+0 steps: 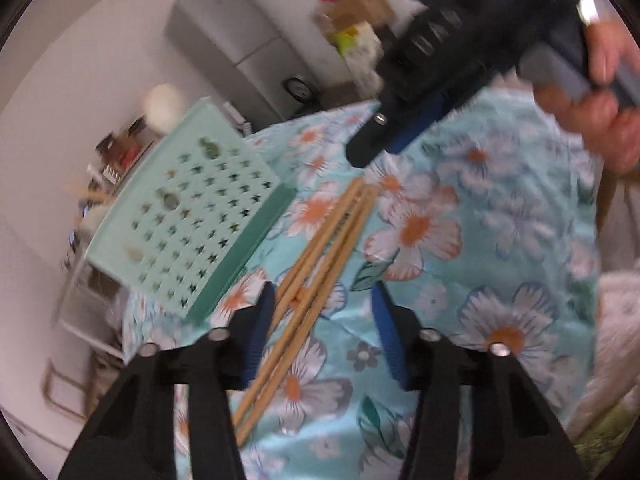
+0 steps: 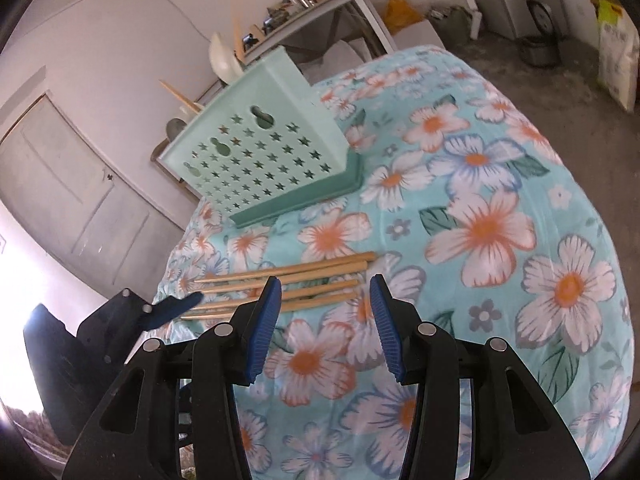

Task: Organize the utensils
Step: 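Move both grippers back over the remaining bamboo chopsticks, then close the left gripper on a bamboo chopstick and lift it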

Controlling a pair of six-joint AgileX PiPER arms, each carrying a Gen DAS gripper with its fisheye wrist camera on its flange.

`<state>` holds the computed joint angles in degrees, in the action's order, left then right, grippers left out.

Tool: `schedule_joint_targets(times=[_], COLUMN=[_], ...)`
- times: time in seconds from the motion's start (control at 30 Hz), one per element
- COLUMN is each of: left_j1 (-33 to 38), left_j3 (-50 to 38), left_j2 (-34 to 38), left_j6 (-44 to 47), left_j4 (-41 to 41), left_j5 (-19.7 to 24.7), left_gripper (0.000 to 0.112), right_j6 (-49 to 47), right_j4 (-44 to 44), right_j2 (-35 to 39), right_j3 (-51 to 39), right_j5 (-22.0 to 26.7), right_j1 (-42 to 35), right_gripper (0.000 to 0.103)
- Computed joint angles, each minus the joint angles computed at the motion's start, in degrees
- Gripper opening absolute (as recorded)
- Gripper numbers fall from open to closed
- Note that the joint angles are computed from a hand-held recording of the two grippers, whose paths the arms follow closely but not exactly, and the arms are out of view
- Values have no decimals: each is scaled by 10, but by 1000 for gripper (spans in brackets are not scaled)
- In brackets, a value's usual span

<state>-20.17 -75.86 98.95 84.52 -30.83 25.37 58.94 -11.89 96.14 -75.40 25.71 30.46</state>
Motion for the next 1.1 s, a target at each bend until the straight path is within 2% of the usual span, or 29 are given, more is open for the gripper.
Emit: schedule_joint_targets(times=[0.13, 0.27, 0.47, 0.57, 0.7, 0.93, 1.03, 1.1], left_j1=[-18, -23, -25, -27, -27, -18, -13, -13], left_j3=[-17, -54, -87, -76, -38, -1, 32, 34], left_j2=[24, 55, 83, 78, 48, 0, -22, -24], left_j6=[-15, -59, -75, -66, -58, -109, -116, -117], left_j4=[45, 95, 105, 103, 97, 97, 74, 70], left_j5=[-14, -3, -7, -27, -31, 10, 5, 6], left_gripper=[29, 20, 11, 11, 11, 16, 25, 25], right_j6=[-20, -50, -73, -75, -77, -38, -19, 16], right_j4=[33, 70, 93, 98, 104, 70, 54, 20], right_j2=[2, 4, 2, -3, -12, -35, -45, -57], right_j3=[18, 27, 34, 39, 49, 66, 71, 77], right_j5=[-21, -34, -43, -48, -54, -59, -58, -55], right_j1=[-12, -24, -33, -36, -39, -35, -32, -28], right_gripper=[45, 45, 45, 45, 45, 46, 46, 46])
